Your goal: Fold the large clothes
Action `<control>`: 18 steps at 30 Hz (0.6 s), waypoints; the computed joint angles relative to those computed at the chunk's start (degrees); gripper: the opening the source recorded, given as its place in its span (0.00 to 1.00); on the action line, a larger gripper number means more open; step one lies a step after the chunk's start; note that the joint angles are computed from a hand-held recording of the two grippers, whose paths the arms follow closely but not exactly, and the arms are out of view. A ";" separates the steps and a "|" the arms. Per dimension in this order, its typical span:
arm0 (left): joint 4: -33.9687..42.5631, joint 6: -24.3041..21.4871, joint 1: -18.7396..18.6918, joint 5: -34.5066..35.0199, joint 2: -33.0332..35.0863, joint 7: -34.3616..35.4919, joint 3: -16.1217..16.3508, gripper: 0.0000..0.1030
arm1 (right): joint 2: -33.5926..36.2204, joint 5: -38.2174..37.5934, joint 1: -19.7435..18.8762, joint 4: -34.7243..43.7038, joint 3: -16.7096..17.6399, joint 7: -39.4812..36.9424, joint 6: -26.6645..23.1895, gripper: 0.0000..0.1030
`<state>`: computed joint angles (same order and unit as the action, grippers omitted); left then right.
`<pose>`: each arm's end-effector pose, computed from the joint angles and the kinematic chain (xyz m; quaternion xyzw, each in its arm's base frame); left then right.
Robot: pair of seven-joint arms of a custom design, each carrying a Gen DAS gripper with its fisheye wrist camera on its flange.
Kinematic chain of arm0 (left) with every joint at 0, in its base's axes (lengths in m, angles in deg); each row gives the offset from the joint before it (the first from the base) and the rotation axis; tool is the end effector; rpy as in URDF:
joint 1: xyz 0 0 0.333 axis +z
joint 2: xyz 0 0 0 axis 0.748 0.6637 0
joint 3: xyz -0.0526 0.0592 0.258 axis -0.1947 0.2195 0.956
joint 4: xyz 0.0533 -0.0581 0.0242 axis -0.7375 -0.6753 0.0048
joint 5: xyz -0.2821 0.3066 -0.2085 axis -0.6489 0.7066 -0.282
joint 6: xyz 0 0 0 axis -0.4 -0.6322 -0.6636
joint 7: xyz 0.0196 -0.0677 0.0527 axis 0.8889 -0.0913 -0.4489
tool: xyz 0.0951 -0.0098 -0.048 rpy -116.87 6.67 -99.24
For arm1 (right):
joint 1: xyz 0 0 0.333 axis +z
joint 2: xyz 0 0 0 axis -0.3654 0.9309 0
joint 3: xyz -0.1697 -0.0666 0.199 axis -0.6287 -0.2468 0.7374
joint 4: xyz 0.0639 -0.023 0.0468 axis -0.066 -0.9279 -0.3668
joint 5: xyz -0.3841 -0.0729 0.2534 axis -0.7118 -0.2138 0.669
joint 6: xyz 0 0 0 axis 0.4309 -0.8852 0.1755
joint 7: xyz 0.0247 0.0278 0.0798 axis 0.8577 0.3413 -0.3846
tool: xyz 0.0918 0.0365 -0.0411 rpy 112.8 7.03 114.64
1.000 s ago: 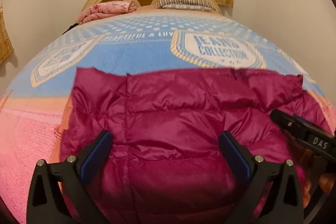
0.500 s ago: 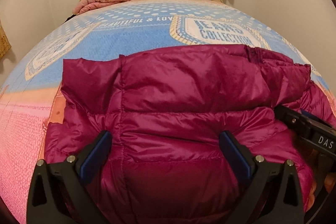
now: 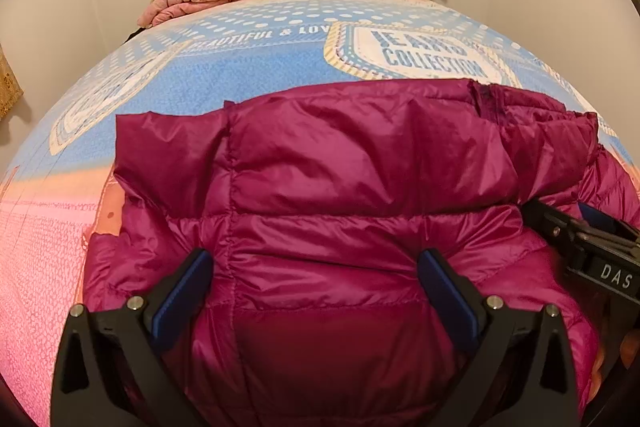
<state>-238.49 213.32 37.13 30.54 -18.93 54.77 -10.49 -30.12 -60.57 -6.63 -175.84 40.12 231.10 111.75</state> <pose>0.4701 -0.1683 0.4686 -0.5001 0.7914 -0.2836 0.2076 0.3466 0.1179 0.4824 -0.4845 0.8022 -0.2382 0.2551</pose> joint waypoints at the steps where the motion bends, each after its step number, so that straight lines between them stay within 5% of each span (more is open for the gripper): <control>1: 0.12 0.00 0.04 0.07 0.14 -0.06 -0.06 1.00 | 0.20 0.00 0.01 0.14 0.13 0.03 -0.13 0.93; 18: -0.06 -1.50 0.99 1.72 -1.00 -1.03 -1.07 1.00 | 2.50 -0.75 0.06 1.66 0.53 -0.29 -1.21 0.95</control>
